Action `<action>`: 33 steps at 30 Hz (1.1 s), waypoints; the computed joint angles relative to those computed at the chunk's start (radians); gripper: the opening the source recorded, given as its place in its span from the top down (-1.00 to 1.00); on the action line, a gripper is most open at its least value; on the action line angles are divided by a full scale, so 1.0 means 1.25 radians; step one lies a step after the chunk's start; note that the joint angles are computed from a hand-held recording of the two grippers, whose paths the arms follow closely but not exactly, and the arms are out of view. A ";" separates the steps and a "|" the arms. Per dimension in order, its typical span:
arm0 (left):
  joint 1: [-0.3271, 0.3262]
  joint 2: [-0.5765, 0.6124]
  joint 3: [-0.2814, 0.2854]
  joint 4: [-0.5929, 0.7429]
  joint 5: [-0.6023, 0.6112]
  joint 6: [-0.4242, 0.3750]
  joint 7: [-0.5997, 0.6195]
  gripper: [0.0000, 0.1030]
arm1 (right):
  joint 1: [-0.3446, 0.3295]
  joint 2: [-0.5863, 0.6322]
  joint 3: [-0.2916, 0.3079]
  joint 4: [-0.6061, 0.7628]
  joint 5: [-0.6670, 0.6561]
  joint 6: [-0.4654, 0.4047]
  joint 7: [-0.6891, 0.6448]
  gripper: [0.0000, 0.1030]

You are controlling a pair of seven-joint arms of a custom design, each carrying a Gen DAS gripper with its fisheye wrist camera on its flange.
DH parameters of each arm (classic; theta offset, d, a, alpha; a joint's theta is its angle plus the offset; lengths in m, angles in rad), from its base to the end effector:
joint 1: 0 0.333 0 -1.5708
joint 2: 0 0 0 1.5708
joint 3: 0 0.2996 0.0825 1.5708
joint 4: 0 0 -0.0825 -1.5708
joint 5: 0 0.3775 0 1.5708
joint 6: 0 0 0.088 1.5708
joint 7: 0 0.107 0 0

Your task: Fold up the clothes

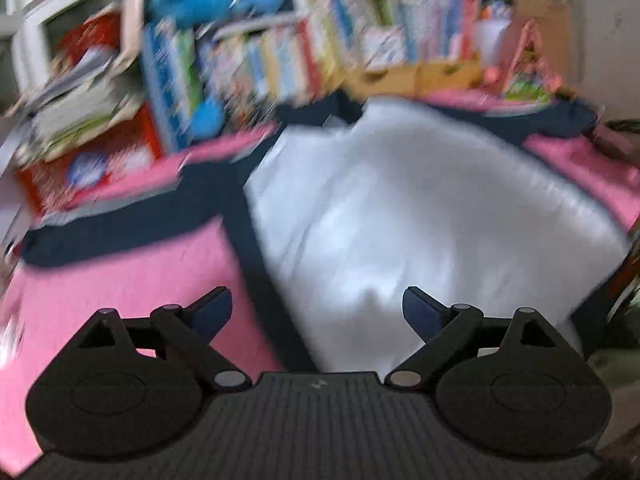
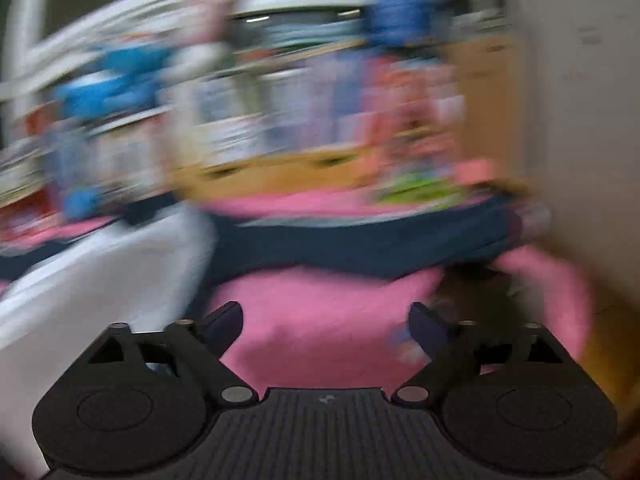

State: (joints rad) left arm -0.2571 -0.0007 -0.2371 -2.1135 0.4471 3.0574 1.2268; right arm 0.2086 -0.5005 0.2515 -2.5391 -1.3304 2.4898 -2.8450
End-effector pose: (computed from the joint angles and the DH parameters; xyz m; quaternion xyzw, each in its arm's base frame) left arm 0.4967 -0.3063 0.5105 -0.4235 0.7811 -0.3722 0.2683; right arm 0.3807 0.1984 0.4702 -0.4556 0.7095 -0.4312 0.3210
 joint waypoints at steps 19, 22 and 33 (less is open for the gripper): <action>-0.141 0.218 0.144 0.210 0.087 -0.149 -0.220 -1.00 | -0.204 0.260 -0.105 0.266 -0.102 -0.200 -0.012 0.66; -0.128 0.216 0.135 0.203 0.071 -0.138 -0.203 -1.00 | -0.194 0.255 -0.188 0.250 -0.073 -0.068 0.049 0.52; -0.066 0.284 0.068 0.333 -0.187 -0.051 0.097 -1.00 | -0.075 0.221 -0.089 0.223 -0.110 -0.133 0.018 -0.98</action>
